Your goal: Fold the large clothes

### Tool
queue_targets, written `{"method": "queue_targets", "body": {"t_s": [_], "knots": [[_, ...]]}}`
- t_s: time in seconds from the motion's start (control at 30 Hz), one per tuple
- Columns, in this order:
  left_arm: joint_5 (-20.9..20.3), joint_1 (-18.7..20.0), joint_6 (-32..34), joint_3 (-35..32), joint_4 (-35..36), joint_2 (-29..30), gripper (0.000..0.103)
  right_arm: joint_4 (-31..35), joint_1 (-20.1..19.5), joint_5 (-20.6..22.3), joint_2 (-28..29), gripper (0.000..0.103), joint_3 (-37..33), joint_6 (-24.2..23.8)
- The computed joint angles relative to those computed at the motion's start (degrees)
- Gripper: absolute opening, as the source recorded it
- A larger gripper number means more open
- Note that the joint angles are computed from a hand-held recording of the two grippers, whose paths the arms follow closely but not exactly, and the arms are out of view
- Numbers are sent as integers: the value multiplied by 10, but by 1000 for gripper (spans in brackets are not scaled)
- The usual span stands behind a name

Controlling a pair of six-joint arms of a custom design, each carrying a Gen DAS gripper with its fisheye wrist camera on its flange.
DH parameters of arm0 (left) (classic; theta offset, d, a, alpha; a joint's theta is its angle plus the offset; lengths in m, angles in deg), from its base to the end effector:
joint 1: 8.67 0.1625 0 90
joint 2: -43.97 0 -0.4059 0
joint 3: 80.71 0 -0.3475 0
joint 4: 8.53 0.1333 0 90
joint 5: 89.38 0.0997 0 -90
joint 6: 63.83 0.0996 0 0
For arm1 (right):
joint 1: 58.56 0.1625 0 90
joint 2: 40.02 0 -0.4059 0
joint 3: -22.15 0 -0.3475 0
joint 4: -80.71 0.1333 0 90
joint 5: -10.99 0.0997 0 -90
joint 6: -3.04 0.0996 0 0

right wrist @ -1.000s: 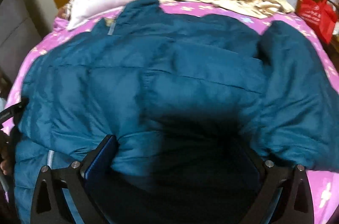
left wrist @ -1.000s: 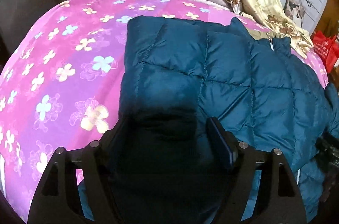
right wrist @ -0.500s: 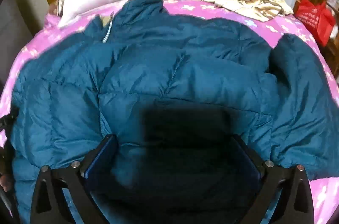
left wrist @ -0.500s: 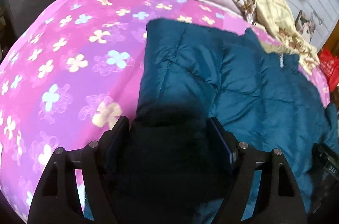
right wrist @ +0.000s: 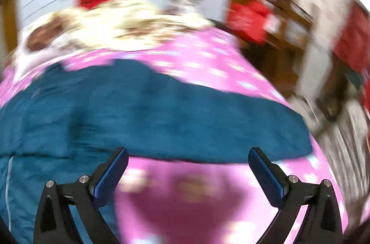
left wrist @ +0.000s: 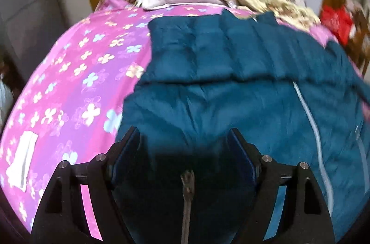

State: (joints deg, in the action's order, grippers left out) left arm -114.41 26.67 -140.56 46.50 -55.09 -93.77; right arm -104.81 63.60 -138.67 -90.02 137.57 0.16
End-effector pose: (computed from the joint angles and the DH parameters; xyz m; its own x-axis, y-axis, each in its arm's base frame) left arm 0.0461 -0.2414 0.4094 -0.6305 -0.3281 -0.7034 0.3099 0.7245 -0.6157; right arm 0.3152 -0.4124 0.1639 -0.6340 0.0606 0.7709 -0.4930 0.7364 -0.4634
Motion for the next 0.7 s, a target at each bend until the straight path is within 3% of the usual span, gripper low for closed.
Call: {"method": "queue_targets", "body": {"t_s": [0.1,0.2,0.33,0.43,0.57,0.6,0.63,0.67,0.7], "knots": [[8,-1,12,24,-13,0,79,3,-77,38,-116,103,76,73],[13,5,54,37,-59,-9,79,8,-141,38,-189,101,114,106],[14,4,57,40,-72,-15,79,-19,-211,79,-228,89,122,60],[22,15,73,48,-93,-6,79,-14,-250,126,-228,86,110,61],[30,30,94,59,-113,14,79,-73,-248,103,-177,85,81,2],[32,35,95,61,-113,23,79,-88,-246,94,-161,81,74,-16],[32,39,102,63,-120,30,79,-107,-240,83,-143,66,67,-38],[33,41,102,64,-120,32,79,-122,-237,79,-130,60,63,-57],[33,42,102,64,-121,33,79,-128,-228,71,-116,46,58,-71]]}}
